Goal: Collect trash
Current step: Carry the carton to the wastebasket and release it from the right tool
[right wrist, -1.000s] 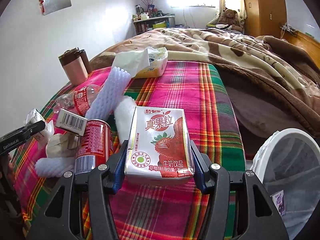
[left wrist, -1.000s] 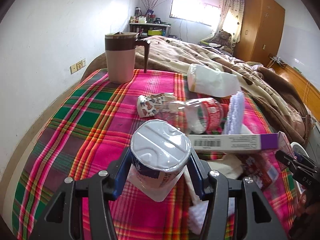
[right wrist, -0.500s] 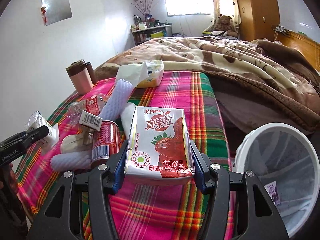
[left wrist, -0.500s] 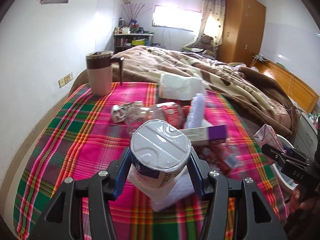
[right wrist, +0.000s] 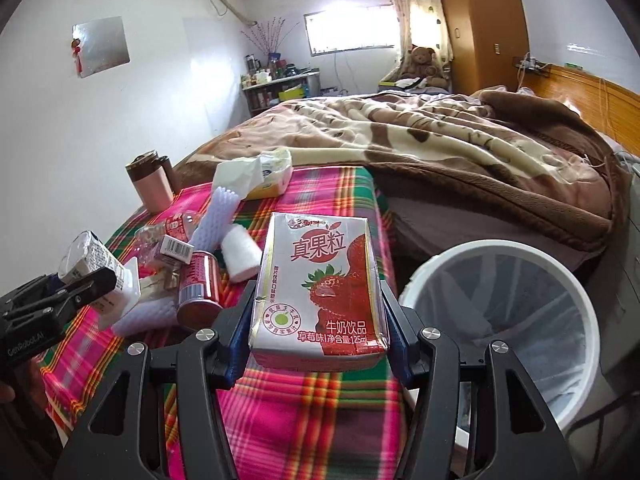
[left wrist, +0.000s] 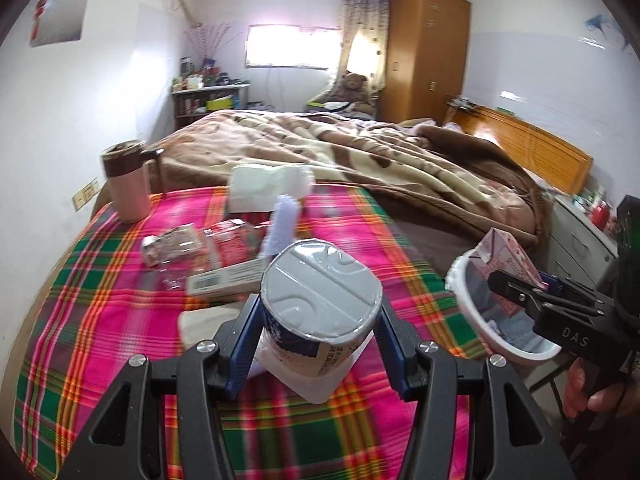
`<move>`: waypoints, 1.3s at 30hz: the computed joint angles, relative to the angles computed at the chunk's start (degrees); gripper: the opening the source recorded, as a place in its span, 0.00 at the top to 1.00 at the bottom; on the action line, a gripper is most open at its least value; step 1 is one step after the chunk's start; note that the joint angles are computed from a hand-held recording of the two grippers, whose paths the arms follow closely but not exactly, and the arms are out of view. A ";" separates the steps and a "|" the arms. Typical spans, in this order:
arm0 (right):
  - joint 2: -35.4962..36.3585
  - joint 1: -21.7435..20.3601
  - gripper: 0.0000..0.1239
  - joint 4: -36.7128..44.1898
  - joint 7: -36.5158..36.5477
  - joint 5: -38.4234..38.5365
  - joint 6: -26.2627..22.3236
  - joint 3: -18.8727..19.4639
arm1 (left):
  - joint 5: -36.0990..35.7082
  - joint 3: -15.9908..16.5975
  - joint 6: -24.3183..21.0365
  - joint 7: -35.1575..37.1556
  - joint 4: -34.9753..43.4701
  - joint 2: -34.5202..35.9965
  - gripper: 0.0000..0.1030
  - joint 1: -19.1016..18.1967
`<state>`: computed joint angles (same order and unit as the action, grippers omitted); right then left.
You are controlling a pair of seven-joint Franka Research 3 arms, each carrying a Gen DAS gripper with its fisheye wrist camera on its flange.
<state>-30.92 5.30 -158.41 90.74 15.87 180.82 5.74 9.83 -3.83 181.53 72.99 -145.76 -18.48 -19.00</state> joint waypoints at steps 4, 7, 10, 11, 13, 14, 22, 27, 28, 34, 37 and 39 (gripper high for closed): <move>-1.48 -1.63 0.54 -0.96 0.45 -0.35 -0.52 0.56 | 0.33 -1.38 0.38 -0.39 0.69 0.57 0.45 -0.95; -2.84 -3.35 0.54 -1.89 0.96 -0.75 -0.84 1.04 | 0.69 -1.93 0.46 -0.46 1.35 1.20 0.45 -2.01; -4.07 -5.33 0.54 -2.69 1.88 -1.10 -1.28 1.65 | 0.61 -2.00 0.61 -0.10 2.34 2.27 0.45 -3.69; -4.71 -5.66 0.54 -3.16 1.96 -1.18 -1.30 1.35 | 0.59 -2.15 0.70 -0.03 2.73 2.69 0.45 -4.09; -5.62 -6.88 0.54 -3.80 2.39 -1.35 -1.54 1.37 | 0.42 -2.15 0.70 0.43 3.67 3.70 0.45 -5.31; -6.06 -7.57 0.54 -4.11 2.70 -1.50 -1.75 1.63 | 0.08 -1.81 0.73 0.85 3.97 4.06 0.45 -6.23; -7.70 -12.85 0.54 -5.31 4.98 -3.29 -3.33 2.18 | -5.06 0.55 0.42 6.67 8.08 8.74 0.45 -14.11; -7.47 -14.75 0.54 -5.39 5.04 -4.23 -4.11 1.00 | -10.20 -0.86 0.15 11.67 10.61 11.18 0.45 -15.80; -7.25 -15.24 0.54 -5.30 5.15 -4.35 -4.42 0.93 | -11.79 -0.79 -0.10 13.21 11.21 11.68 0.45 -16.49; -5.88 -17.28 0.54 -5.10 5.00 -5.37 -5.16 0.17 | -14.77 -5.82 -1.20 15.68 14.37 14.76 0.45 -13.94; -5.02 -18.15 0.54 -4.84 5.01 -5.83 -5.71 -0.15 | -14.66 -8.53 -1.75 15.47 15.98 16.44 0.45 -12.13; -4.30 -18.86 0.54 -4.66 4.66 -6.30 -6.36 -0.61 | -14.29 -10.16 -1.82 15.51 16.88 17.46 0.45 -10.92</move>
